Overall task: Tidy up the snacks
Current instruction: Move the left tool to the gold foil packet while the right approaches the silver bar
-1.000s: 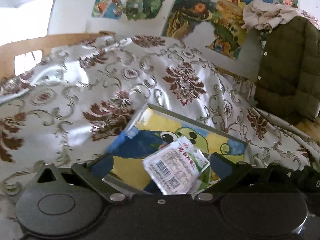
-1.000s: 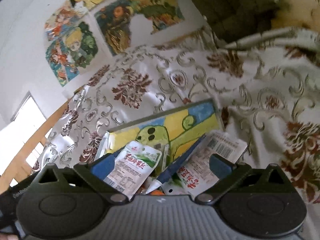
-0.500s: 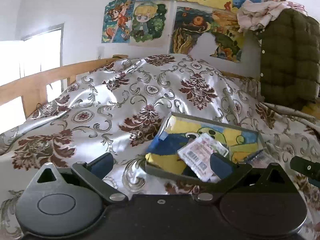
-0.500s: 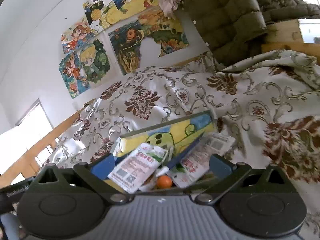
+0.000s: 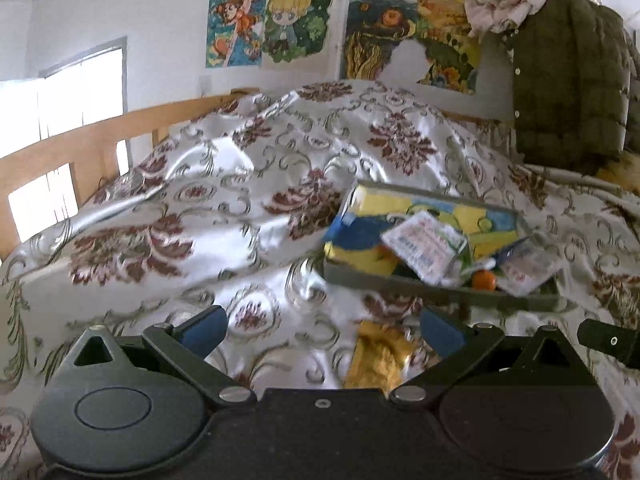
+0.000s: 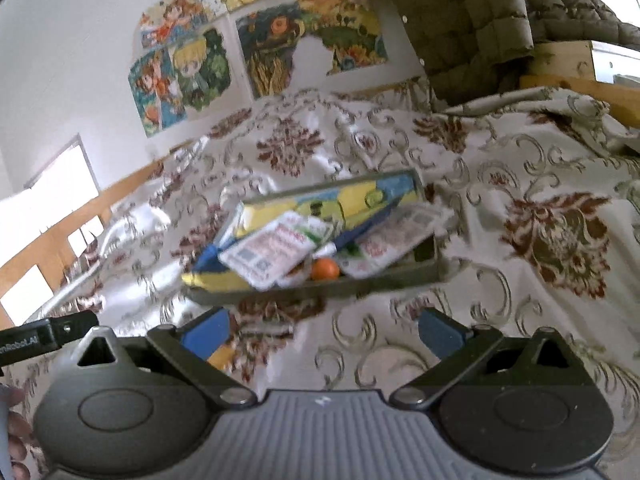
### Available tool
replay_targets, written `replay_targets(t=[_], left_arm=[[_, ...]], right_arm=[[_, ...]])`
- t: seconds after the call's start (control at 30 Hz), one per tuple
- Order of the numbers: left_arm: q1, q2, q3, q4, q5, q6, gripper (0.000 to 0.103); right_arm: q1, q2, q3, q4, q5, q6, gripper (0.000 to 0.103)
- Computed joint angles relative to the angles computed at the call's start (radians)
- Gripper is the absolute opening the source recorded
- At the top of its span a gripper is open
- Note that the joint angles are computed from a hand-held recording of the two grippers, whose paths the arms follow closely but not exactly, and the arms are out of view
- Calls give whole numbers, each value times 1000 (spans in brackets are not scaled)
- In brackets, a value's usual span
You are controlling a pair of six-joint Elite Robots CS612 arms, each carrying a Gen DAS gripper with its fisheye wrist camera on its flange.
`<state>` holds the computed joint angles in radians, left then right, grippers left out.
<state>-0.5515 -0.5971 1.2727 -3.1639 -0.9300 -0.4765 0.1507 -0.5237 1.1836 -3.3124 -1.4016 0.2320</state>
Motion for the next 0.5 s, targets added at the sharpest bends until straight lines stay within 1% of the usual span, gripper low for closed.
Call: replay_targets(t=[0.2, 0.33, 0.4, 0.5], left_arm=[[6, -21, 52, 52, -70, 5, 102], [7, -22, 68, 76, -87, -28, 102], [9, -23, 74, 82, -98, -42, 102], [8, -21, 76, 89, -103, -39, 102]], right_arm=[[-1, -27, 47, 49, 26, 0, 103], [0, -36, 57, 120, 22, -7, 103], [-1, -38, 52, 176, 39, -19, 103], [1, -38, 44, 223, 45, -32, 103]])
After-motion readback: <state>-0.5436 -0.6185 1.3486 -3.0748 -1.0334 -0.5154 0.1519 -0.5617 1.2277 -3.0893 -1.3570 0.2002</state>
